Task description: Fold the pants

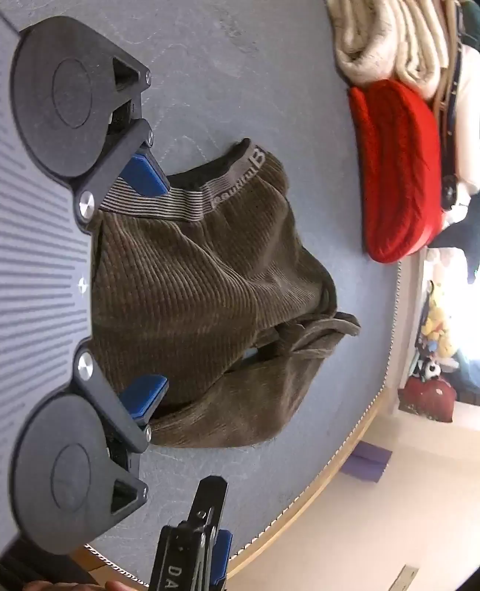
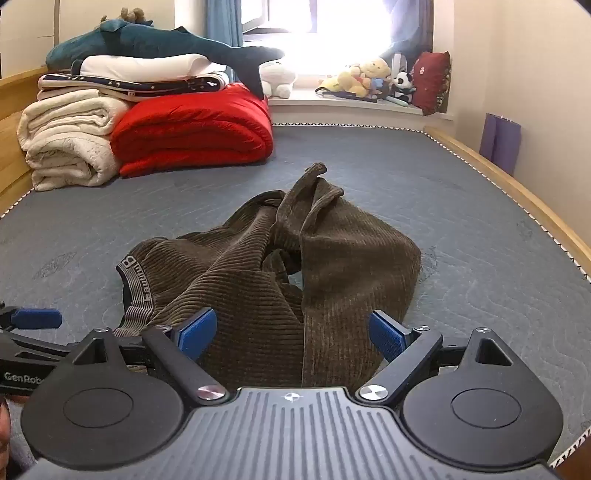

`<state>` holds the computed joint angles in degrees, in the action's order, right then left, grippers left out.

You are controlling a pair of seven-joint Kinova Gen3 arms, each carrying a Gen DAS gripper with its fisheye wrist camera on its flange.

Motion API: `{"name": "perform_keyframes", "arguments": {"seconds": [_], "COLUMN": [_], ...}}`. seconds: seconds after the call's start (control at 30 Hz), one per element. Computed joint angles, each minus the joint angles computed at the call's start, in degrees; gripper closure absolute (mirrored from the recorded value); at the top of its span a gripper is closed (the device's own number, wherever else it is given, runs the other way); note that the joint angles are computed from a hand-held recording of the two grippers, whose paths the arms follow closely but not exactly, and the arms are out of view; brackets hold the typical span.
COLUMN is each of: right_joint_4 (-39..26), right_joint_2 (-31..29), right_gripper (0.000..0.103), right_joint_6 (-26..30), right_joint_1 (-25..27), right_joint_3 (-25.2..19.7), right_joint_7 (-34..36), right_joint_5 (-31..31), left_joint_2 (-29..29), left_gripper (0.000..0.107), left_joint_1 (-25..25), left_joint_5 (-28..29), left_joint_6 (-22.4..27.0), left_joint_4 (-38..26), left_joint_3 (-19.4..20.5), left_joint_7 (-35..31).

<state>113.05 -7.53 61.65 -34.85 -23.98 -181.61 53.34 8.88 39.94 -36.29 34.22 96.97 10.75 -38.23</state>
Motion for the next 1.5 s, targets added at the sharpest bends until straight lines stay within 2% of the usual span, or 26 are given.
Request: {"name": "perform_keyframes", "arguments": {"seconds": [0.13, 0.2, 0.3, 0.37, 0.43, 0.5, 0.63, 0.87, 1.23, 1.5], "right_joint_4": [-1.2, -2.1, 0.0, -0.6, -0.6, -0.6, -0.7, -1.3, -1.9, -2.5], "right_joint_2": [0.3, 1.1, 0.5, 0.6, 0.9, 0.9, 0.9, 1.0, 1.0, 1.8], "right_gripper": [0.013, 0.013, 0.013, 0.015, 0.017, 0.017, 0.017, 0.017, 0.017, 0.017], "right_joint_6": [0.3, 0.3, -0.1, 0.3, 0.5, 0.4, 0.1, -0.1, -0.6, 0.7], "right_joint_1": [0.3, 0.1, 0.8, 0.1, -0.1, -0.3, -0.4, -0.2, 0.4, -0.2], "right_joint_3": [0.6, 1.5, -0.1, 0.5, 0.5, 0.6, 0.9, 1.2, 1.3, 1.3], "right_joint_7": [2.2, 3.3, 0.4, 0.8, 1.0, 1.1, 1.8, 2.8, 5.1, 4.6], "right_joint_5": [-1.9, -2.3, -0.8, -1.0, -0.8, -0.7, -1.0, -1.9, -3.3, -2.9], "left_joint_2": [0.3, 1.9, 3.4, 3.4, 3.1, 2.9, 3.4, 2.7, 2.3, 3.6], "left_gripper": [0.005, 0.005, 0.005, 0.005, 0.005, 0.005, 0.005, 0.005, 0.005, 0.005], "left_joint_1": [-3.6, -0.4, 5.8, 5.1, 0.6, -1.3, 2.6, 0.2, 0.2, 1.2], "left_joint_5": [3.8, 1.0, -4.9, -4.7, -0.8, 1.3, -1.1, 3.3, 4.6, 3.9], "left_joint_6": [-0.4, 2.9, 8.3, 7.5, 5.1, 5.3, 7.5, 5.7, 5.7, 8.4], "left_joint_4": [0.1, -2.4, -4.3, -4.2, -3.7, -3.8, -4.4, -3.8, -3.9, -6.2], "left_joint_3": [1.4, -0.6, -4.1, -3.7, -0.5, 1.1, -1.3, -0.6, -0.6, -0.9], "left_joint_7": [-0.7, 1.4, 6.0, 5.9, 2.6, 0.2, 0.5, -3.3, -4.3, -3.2]}}
